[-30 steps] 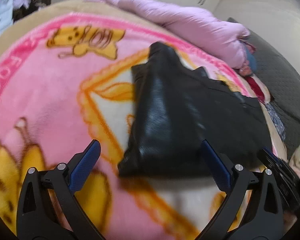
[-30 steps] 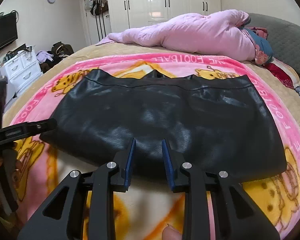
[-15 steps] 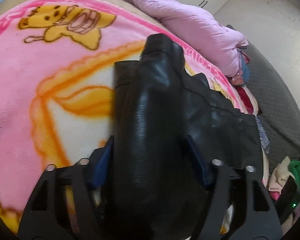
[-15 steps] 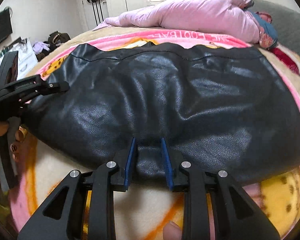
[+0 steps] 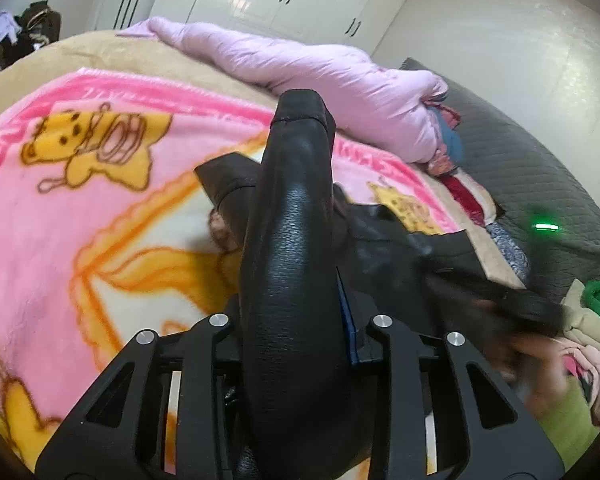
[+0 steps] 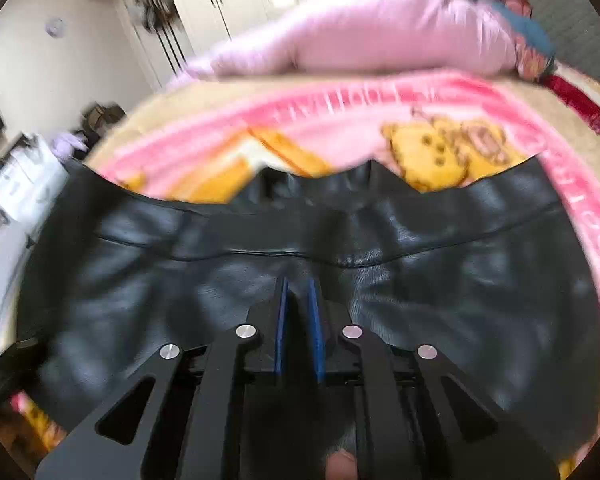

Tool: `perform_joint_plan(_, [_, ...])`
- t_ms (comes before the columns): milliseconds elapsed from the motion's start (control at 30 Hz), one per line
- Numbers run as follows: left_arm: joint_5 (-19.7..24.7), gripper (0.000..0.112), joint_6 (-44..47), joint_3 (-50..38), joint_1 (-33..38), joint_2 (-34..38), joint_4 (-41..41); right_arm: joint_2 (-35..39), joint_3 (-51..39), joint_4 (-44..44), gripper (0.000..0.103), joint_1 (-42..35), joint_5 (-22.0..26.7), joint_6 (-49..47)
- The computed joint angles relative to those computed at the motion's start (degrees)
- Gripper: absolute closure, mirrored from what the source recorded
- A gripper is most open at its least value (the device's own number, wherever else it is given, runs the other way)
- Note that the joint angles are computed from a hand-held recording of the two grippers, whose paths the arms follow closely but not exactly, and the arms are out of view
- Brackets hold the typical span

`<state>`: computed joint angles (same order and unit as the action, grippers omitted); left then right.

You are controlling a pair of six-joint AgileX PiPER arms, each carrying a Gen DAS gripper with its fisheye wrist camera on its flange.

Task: Fold large clothes
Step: 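Lift the gripped jacket edge with both grippers and fold it over the other half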

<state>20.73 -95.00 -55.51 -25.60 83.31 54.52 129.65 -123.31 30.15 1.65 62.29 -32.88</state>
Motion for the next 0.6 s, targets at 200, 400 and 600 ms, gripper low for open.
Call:
perform_joint_plan(200, [3.03, 0.092, 3.32, -5.33, -2.73, 1.74, -1.11, -0.37, 4.22, -3.01, 0.094, 1.56, -4.04, -2.33])
perform_joint_plan(400, [6.89, 0.092, 6.92, -10.36, -6.48, 2.89, -2.04, -13.72, 22.87, 15.45, 0.094, -9.71, 3.23, -20.61])
perform_joint_plan(600, [14.41, 0.092, 11.08, -18.71, -11.84, 7.34, -2.14, -13.72, 28.91, 16.85, 0.088, -15.66, 6.96, -23.12])
